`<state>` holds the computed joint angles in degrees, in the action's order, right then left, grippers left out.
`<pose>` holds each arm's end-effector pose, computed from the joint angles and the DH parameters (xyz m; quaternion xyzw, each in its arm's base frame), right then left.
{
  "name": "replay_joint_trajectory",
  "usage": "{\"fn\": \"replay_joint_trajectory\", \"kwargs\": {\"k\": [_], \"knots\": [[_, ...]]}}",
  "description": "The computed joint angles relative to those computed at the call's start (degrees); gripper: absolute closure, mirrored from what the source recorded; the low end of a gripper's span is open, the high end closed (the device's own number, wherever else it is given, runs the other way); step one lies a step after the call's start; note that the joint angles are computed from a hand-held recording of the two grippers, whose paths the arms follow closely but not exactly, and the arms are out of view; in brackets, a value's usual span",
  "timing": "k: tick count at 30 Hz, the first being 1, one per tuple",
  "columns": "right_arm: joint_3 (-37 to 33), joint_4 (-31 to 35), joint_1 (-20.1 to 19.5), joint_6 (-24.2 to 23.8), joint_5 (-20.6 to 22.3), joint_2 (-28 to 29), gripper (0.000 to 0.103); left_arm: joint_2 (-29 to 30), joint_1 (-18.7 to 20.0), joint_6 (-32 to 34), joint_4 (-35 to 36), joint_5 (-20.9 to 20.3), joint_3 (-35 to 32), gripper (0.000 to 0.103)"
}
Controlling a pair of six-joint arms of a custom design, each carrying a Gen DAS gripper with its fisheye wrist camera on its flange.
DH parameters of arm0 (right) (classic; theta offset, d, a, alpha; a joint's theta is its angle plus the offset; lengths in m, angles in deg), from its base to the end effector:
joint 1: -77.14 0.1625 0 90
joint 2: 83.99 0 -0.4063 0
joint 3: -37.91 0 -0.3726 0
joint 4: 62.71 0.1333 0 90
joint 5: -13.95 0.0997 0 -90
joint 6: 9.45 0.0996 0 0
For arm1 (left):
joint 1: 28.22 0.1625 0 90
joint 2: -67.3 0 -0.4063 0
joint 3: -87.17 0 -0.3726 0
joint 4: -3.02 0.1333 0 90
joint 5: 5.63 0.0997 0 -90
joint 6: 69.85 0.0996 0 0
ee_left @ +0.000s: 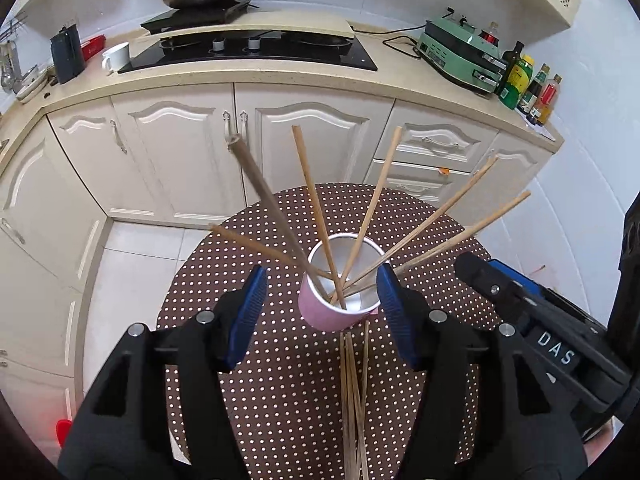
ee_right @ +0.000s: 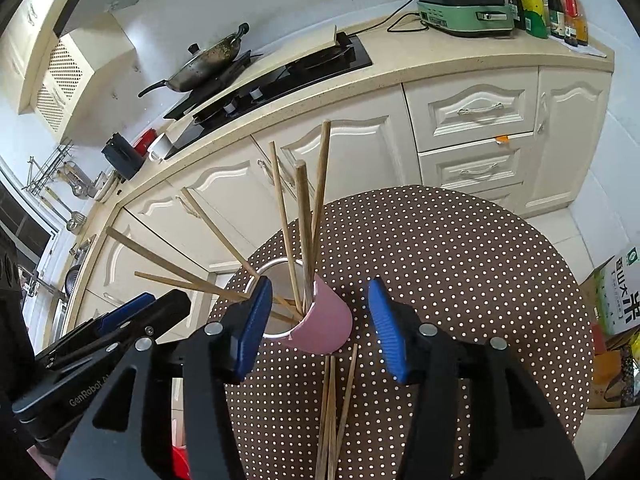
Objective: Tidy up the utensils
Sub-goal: 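Move both open tools back down to the chopstick pile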
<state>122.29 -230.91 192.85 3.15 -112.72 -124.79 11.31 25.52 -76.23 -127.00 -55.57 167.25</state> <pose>0.3723 -0.6031 0.1620 0.0105 -0.9110 0.3653 0.1910 -0.2455 -0.6685 0.3013 0.1940 0.9112 -0.2446 0.2687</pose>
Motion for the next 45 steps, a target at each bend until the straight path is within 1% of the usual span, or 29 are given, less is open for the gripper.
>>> {"fn": "replay_joint_trajectory", "kwargs": {"k": [7, 11, 17, 20, 25, 27, 35, 45], "knots": [[1.8, -1.2, 0.9, 0.4, -0.6, -0.8, 0.053, -2.1, -0.9, -0.3, -1.1, 1.3, 2.6, 0.046], [2.6, -1.4, 1.5, 0.6, -1.1, -1.2, 0.052, -2.9, -0.9, -0.9, -0.4, 0.2, 3.1, 0.046], [3.5, -2.0, 2.2, 0.5, -1.7, -1.8, 0.05, -4.4, -1.4, -1.2, -0.9, 1.2, 4.8, 0.046], [4.0, -2.3, 2.7, 0.5, -2.2, -1.9, 0.049, -5.3, -1.5, -1.7, -1.0, 0.9, 5.7, 0.046], [5.3, -2.2, 3.8, 1.3, -3.4, -2.5, 0.045, -7.1, -2.0, -2.0, -0.9, 2.1, 7.8, 0.046], [6.0, -1.7, 4.2, 2.0, -4.0, -2.8, 0.043, -7.8, -2.2, -2.2, -0.7, 2.0, 8.6, 0.046], [10.4, -1.3, 5.4, 6.3, -6.2, -4.2, 0.042, -11.1, -2.6, -3.1, 2.1, 0.9, 12.3, 0.046], [16.6, 0.8, 6.2, 15.1, -8.1, -5.3, 0.042, -15.5, -2.7, -4.7, 7.4, -0.8, 18.2, 0.046]]}}
